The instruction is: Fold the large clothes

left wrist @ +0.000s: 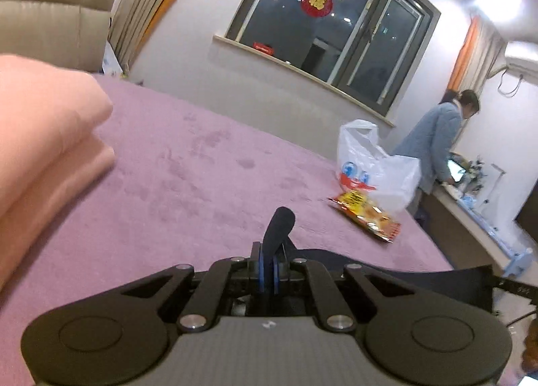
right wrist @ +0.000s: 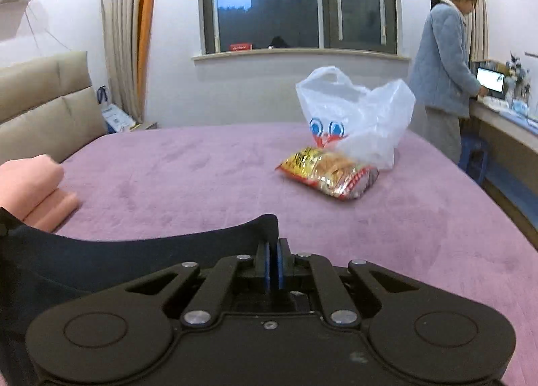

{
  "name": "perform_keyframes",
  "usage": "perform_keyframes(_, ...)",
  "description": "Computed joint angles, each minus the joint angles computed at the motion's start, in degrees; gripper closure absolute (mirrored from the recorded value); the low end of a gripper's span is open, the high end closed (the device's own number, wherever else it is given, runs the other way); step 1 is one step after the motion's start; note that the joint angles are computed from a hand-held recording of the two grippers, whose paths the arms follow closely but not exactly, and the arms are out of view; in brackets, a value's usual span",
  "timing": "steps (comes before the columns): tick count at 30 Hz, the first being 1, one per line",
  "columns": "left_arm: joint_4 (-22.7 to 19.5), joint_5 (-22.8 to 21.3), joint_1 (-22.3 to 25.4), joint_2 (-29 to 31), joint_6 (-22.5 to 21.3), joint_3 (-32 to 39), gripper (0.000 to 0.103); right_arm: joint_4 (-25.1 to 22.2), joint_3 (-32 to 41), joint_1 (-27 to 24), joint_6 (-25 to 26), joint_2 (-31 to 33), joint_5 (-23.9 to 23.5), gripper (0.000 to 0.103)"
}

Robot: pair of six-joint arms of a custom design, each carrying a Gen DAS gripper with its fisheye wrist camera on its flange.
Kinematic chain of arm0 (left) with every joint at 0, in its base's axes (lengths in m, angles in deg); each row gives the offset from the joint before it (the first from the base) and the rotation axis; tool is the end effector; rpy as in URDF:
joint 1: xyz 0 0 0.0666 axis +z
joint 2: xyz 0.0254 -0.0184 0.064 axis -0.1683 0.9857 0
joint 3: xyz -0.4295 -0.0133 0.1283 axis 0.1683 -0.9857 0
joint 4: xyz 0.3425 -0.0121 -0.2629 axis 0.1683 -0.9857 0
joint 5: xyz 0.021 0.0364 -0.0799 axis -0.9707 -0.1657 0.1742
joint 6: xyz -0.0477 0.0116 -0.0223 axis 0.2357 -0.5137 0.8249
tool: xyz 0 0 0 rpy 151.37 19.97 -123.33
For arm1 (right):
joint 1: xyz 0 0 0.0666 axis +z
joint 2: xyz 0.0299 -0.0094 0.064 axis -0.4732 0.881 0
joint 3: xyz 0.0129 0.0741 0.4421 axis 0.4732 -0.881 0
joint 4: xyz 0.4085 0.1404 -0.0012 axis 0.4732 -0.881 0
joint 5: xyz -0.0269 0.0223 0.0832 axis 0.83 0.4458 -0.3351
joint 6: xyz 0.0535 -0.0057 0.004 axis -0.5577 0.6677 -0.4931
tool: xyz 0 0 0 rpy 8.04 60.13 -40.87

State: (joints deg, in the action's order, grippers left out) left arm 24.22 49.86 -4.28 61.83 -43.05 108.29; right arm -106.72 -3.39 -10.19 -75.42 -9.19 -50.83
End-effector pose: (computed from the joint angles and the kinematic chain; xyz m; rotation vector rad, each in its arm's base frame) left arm 0.4490 0.0318 0.5754 -0.1383 2.0761 -0.3754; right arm 0.4916 0.1548 0.5606 -0.0189 2.1031 0.1835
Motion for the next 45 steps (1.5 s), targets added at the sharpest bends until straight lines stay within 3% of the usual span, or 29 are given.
perform_keyframes(3, 1.0, -4.7, -1.0, 5.3, -1.3, 0.6, 0.097, -0.2, 0.9, -0.7, -1.1, 5.7, -0.5, 0.098)
perform_keyframes(6, -1.1, -9.7, -2.1, 10.6, -2.2, -0.3, 0.097, -4.7, 2.0, -1.5, -5.4, 11.7, -3.1, 0.098)
perform_keyframes(8, -1.2, -9.9, -2.2, 12.3, -0.9, -2.1, 0.095, -5.7, 1.1, -2.0, -7.6, 13.4, -5.1, 0.097)
perform_keyframes(10, 1.8, -11.0, -2.5, 11.6, -0.6, -4.3, 0.090, -5.8, 0.9, -1.8, -7.5, 13.8, -4.7, 0.096)
perform_keyframes(13, 0.4, -11.7, -2.1, 11.1, -0.1, -3.3, 0.083, -9.7, 3.6, -2.1, -5.7, 13.9, -4.9, 0.083)
perform_keyframes(15, -1.4, -13.3, -1.7, 9.7, 0.4, -2.2, 0.084, -9.4, 3.3, -1.8, -5.1, 11.3, -4.3, 0.079)
perform_keyframes(18, -0.3, -15.3, -2.0, 5.2, -1.5, -3.0, 0.083, -7.5, 1.9, -1.1, -3.4, 7.8, -6.3, 0.065)
perform_keyframes(20, -2.0, -13.4, -2.9, 3.0, -2.5, -3.3, 0.084, -8.0, 1.8, 0.3, -2.4, 7.2, -7.3, 0.065)
perform_keyframes(21, -2.8, -12.2, -3.5, 2.2, -2.9, -3.8, 0.084, -8.8, 2.0, 1.4, -1.2, 7.5, -7.3, 0.068)
perform_keyframes(23, -3.8, -11.8, -5.7, 1.2, -5.3, -5.6, 0.083, -9.0, 1.6, 3.8, 2.1, 8.6, -4.5, 0.096)
perform_keyframes(24, -4.1, -13.2, -6.8, 0.9, -5.8, -6.8, 0.083, -9.2, 1.2, 4.7, 3.9, 9.3, -2.3, 0.103)
perform_keyframes(26, -5.1, -16.0, -7.9, 1.6, -5.4, -9.1, 0.086, -11.0, 0.5, 5.9, 4.3, 11.3, 3.2, 0.103)
perform_keyframes(28, -2.4, -15.4, -6.4, 1.2, -5.2, -12.6, 0.100, -9.6, -1.4, 5.6, 3.3, 11.6, 9.2, 0.103)
perform_keyframes(30, -0.6, -9.7, -3.4, 0.0, -1.3, -14.5, 0.100, -11.8, -1.5, 4.7, 1.0, 10.9, 11.6, 0.103)
perform_keyframes(31, -1.4, -8.0, -2.3, -0.6, 0.5, -14.4, 0.100, -13.5, -1.2, 4.0, -0.6, 10.4, 10.6, 0.103)
perform_keyframes(33, -4.6, -8.2, -1.8, -1.9, -0.5, -13.6, 0.100, -15.6, -1.5, 3.0, -3.8, 7.8, 6.7, 0.103)
perform_keyframes(37, -12.7, -8.2, -1.0, -5.8, -2.7, -11.8, 0.092, -15.1, -2.0, 5.8, -6.5, 1.3, -1.7, 0.101)
perform_keyframes(41, -19.2, -8.4, -0.3, -11.1, -0.4, -12.3, 0.089, -13.1, -2.2, 10.8, -12.3, 0.2, -11.8, 0.101)
perform_keyframes(45, -23.3, -8.2, 1.4, -16.1, 3.1, -15.3, 0.085, -11.8, -3.9, 16.0, -15.1, 2.9, -11.8, 0.100)
